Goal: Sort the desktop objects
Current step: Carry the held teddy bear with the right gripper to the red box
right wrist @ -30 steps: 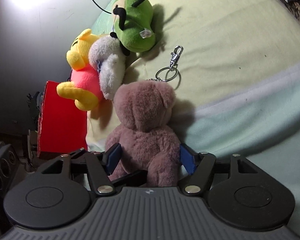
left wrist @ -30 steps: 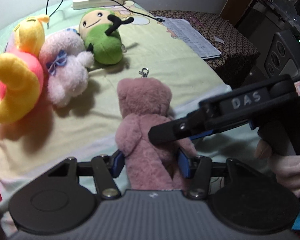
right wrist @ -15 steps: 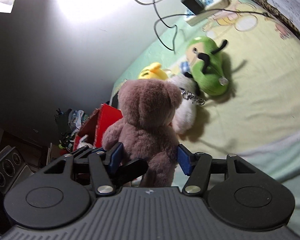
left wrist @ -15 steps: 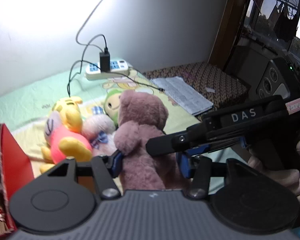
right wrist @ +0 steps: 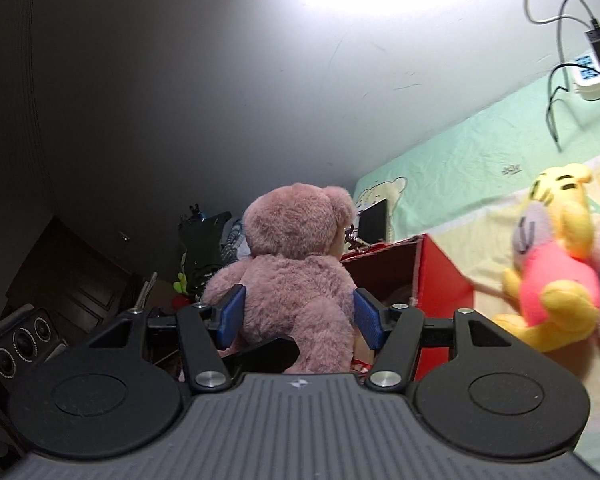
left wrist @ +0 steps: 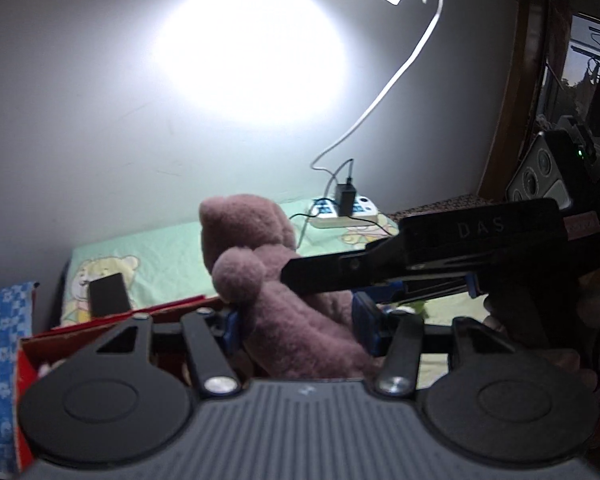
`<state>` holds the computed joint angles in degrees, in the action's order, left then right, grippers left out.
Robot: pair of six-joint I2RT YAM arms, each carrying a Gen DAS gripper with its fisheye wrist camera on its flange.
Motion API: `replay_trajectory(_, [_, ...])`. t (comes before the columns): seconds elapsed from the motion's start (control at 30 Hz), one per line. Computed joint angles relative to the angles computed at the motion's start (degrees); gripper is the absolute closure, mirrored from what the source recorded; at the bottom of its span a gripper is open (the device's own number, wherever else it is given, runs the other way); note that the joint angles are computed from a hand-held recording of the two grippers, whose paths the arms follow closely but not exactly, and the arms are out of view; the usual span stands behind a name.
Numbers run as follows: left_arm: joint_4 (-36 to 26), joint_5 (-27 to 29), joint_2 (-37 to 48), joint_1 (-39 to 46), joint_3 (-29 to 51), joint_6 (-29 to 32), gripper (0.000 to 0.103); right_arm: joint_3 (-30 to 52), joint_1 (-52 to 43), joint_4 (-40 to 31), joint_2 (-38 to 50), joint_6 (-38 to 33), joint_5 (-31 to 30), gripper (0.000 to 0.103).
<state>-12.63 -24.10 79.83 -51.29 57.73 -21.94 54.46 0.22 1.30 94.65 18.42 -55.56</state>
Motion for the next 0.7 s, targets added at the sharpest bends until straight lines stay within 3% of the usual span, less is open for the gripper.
replay_trajectory(0.2, [-3.19,3.26,-8.14,8.34,-8.0,-0.02,0.049,3.67,11.81,6.01,6.99,4.86,6.7,0.042])
replay_trajectory(0.5, [-0.95,14.03,-7.85,21.16,-17.41,2.15,0.05,9.73,21.13,3.41,17.45,4.46,15.7,0.043])
replay_trajectory(0.53, [-0.64,14.64,-7.13,21.79,-17.72,2.4,0.05,10.1,21.67,2.53,18.09,3.98,16.42,0.045])
replay_trajectory(0.6, [-0.73,14.9,-6.28,21.49,-18.3,2.36,0.051,11.14,21.98,1.56,19.67,3.34,15.0,0.069])
replay_trajectory(0.7, [-0.46,14.94,-4.73,21.44,-18.44,3.39,0.051,13.08,23.31,-4.07,19.7,0.92,17.79,0.072])
